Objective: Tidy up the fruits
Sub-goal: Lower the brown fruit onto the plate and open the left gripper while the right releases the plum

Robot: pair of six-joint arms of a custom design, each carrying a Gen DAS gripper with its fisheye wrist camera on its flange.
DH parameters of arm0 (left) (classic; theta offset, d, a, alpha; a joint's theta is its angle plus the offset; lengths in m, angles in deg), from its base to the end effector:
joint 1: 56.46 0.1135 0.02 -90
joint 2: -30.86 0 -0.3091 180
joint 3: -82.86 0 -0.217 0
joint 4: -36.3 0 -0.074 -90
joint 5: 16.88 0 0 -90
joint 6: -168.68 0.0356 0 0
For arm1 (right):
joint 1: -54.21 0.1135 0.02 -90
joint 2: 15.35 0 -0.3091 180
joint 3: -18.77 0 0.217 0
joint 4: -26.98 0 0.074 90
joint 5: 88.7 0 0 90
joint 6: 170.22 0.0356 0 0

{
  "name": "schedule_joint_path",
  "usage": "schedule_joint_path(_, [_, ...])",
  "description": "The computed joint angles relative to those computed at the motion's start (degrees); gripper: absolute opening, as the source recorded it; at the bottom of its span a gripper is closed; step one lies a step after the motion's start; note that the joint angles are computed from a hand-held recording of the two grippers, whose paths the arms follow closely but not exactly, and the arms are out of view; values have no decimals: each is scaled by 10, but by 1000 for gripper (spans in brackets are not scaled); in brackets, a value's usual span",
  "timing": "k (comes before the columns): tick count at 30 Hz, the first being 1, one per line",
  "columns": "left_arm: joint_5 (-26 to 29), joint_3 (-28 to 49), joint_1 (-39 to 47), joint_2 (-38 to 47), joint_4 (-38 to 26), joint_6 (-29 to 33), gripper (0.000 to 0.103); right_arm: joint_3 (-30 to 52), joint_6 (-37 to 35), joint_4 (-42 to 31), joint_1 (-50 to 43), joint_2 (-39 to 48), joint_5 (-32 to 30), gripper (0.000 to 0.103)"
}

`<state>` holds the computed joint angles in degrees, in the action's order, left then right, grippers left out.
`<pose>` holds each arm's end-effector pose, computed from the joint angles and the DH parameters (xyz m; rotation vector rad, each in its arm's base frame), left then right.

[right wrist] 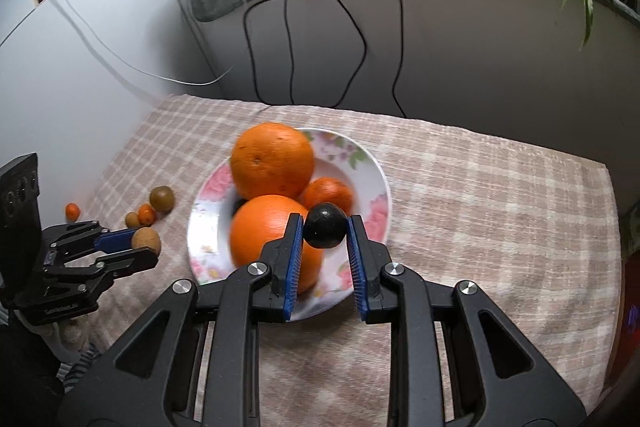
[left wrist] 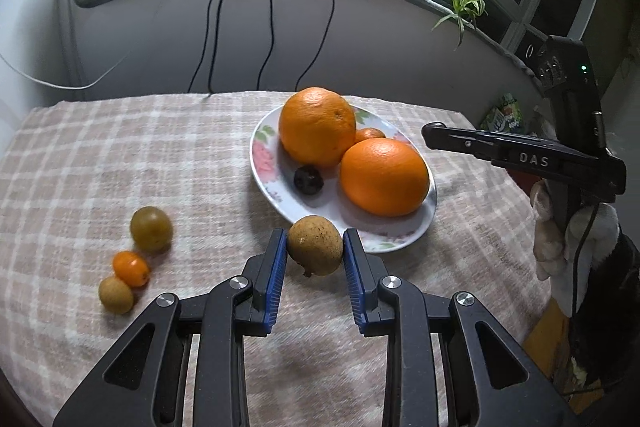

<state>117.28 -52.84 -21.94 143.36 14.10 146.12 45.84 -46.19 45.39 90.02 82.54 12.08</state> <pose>0.1938 0.1032 0.0981 0.6971 2.3718 -0.6381 0.1662 0.1117 0.1284 0.0412 2.4856 0.2918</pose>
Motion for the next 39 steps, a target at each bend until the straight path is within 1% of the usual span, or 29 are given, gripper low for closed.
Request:
schedule_joint_path(5, [-5,-5,-24,0,23,-26,27,-13,-11,31,-27,18,-19,23])
schedule_joint_path(16, [-16,-13,-66,1,65,-75,27,-16,-29,62,-49,52,-35,23])
schedule_joint_path(27, [-29,-22,-88,5,93,-98,27,-18,-39,86,-59,79,-46,23])
schedule_joint_path(35, [-32,-27,-94,1,101,-102,27,-23,-38,103,-55,87,-48,23])
schedule_joint_path(36, [-32,-27,-94,1,100,-103,29,-25,-37,105,-57,86,-49,23])
schedule_joint_path(37, [-31,-26,-94,1,100,-104,37,-26,-36,105,-56,84,-48,23])
schedule_joint_path(38, [-30,-26,-93,1,100,-105,43,-26,-37,103,-58,83,-49,24])
schedule_joint_path(39, [-28,-25,-91,1,98,-103,44,-25,-37,100,-58,83,-48,24])
